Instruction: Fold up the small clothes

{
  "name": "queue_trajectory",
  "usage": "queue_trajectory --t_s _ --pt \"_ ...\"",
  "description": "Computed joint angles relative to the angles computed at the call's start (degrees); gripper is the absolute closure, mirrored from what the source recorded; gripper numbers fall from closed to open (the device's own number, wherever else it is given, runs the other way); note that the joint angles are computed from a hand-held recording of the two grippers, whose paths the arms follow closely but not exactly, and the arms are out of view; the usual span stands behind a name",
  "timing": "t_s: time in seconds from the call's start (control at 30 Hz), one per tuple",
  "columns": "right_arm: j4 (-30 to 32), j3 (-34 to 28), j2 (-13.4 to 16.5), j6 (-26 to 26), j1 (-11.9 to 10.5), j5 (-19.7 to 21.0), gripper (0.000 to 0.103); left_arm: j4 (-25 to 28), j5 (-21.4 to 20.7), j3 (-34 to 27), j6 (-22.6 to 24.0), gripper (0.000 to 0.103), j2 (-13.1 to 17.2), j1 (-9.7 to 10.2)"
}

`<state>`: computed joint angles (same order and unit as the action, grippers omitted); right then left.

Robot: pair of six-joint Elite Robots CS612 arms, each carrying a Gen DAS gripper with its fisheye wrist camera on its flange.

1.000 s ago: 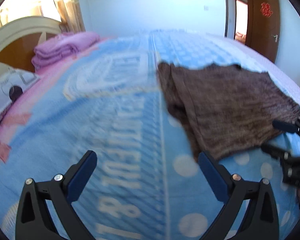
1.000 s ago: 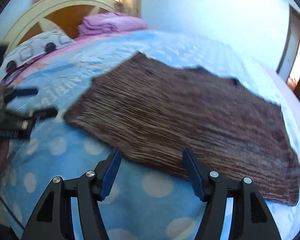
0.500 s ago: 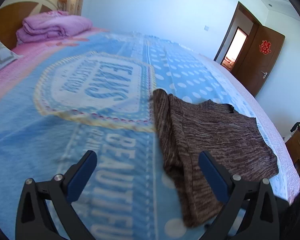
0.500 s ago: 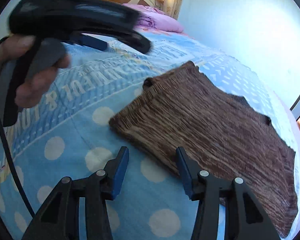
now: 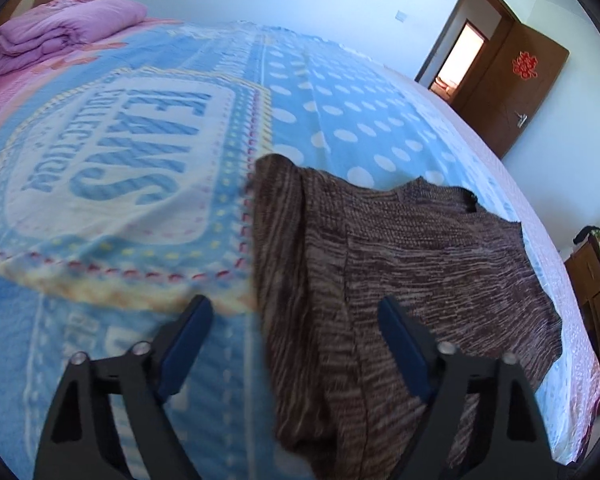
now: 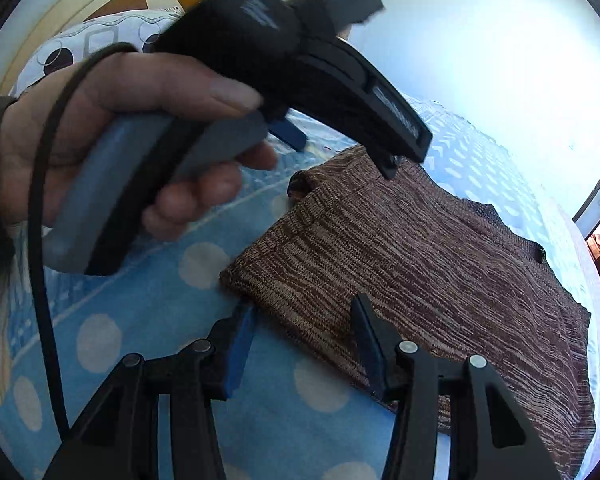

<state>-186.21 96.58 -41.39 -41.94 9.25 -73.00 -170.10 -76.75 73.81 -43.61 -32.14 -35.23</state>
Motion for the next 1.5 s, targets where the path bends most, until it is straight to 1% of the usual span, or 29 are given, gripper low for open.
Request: queue_trajectory --t_s 0.07,0.13,0.17,0.2,0.23,0.27,0.3,0.33,0.37,0.4,0.43,0.47,0.6,0.73,0.83,0.93,1.03,1.1,1.2,1.3,1.5 --pt "-0.06 -0.08 0.07 0.09 0.05 -0.12 0.053 0.56 0.59 -0.95 1.27 0.018 0.47 -0.13" --pt "-0.4 0.09 0.04 0.21 0.01 -0.12 0.054 1.38 0.68 -1.56 2.33 0.025 0.7 -0.16" --pt "-0.64 0.16 0.06 0.23 0.01 -0.09 0.054 1.44 0.61 -1.86 2.68 0.036 0.88 -0.1" --pt "-0.83 0.24 0.07 0.17 -0.01 0.01 0.055 1.63 0.52 -2.11 3.05 0.05 1.02 -0.05" --pt "-0.89 0.18 0.14 0.05 -0.08 0.21 0.057 2.23 0.87 -2.26 3.45 0.056 1.06 -0.08" --pt "-1.14 0.27 0.15 -0.02 -0.08 0.26 0.058 2.34 1.26 -2.29 3.67 0.069 1.09 -0.1" --pt "-1.43 0.37 0.16 -0.18 -0.06 0.25 0.061 1.16 -0.07 -2.03 3.48 0.084 1.12 0.14" --pt "-1.77 0.91 -0.09 -0.35 -0.05 0.38 0.068 0.23 -1.38 -1.86 2.67 0.09 1.15 0.39" --pt "-1.77 1.26 -0.27 -0.74 -0.07 0.75 0.074 -0.57 -2.0 -1.63 1.55 0.09 1.13 0.53" --pt "-1.71 1.41 -0.35 -1.07 -0.08 1.0 0.086 -1.17 -2.41 -1.5 0.91 0.091 1.15 0.61" --pt "-2.36 1.54 -0.29 -1.09 -0.07 0.81 0.094 -1.96 -2.79 -1.25 0.29 0.091 1.13 0.7" --pt "-3.03 1.71 -0.28 -0.98 -0.06 0.62 0.096 -2.63 -3.05 -0.87 -0.33 0.091 1.03 0.77" --pt "-2.52 1.98 -0.53 -0.21 -0.4 1.42 0.097 -4.41 -4.95 -0.51 -2.5 0.092 1.11 1.14" --pt "-2.1 2.09 -0.83 1.0 -1.01 3.11 0.097 -5.78 -7.16 -0.19 -4.57 0.092 0.86 1.59" --pt "-3.15 2.74 -1.12 1.97 -1.5 4.71 0.098 -6.61 -7.88 0.25 -5.01 0.092 0.34 1.63" --pt "-1.77 2.79 -1.54 3.36 -2.07 6.46 0.098 -5.6 -7.55 0.07 -4.47 0.092 0.11 1.42" --pt "-0.04 2.37 -1.84 6.08 -3.22 9.72 0.098 -6.16 -7.2 0.03 -4.98 0.092 -0.11 1.22" --pt "-0.62 2.57 -2.07 7.12 -3.74 10.72 0.098 -7.18 -7.14 -0.1 -5.57 0.092 -0.24 1.06" --pt "-1.82 3.11 -2.61 8.64 -4.55 12.1 0.098 -6.98 -6.65 -0.69 -5.09 0.092 -0.47 0.68" --pt "-2.96 3.81 -3.3 10.24 -5.43 13.19 0.098 -7.32 -7.04 -1.54 -4.74 0.092 -0.44 0.44" --pt "-4.35 5.22 -4.49 13.56 -6.76 14.44 0.098 -5.72 -6.83 -4.47 -2.98 0.092 0.02 -0.35"
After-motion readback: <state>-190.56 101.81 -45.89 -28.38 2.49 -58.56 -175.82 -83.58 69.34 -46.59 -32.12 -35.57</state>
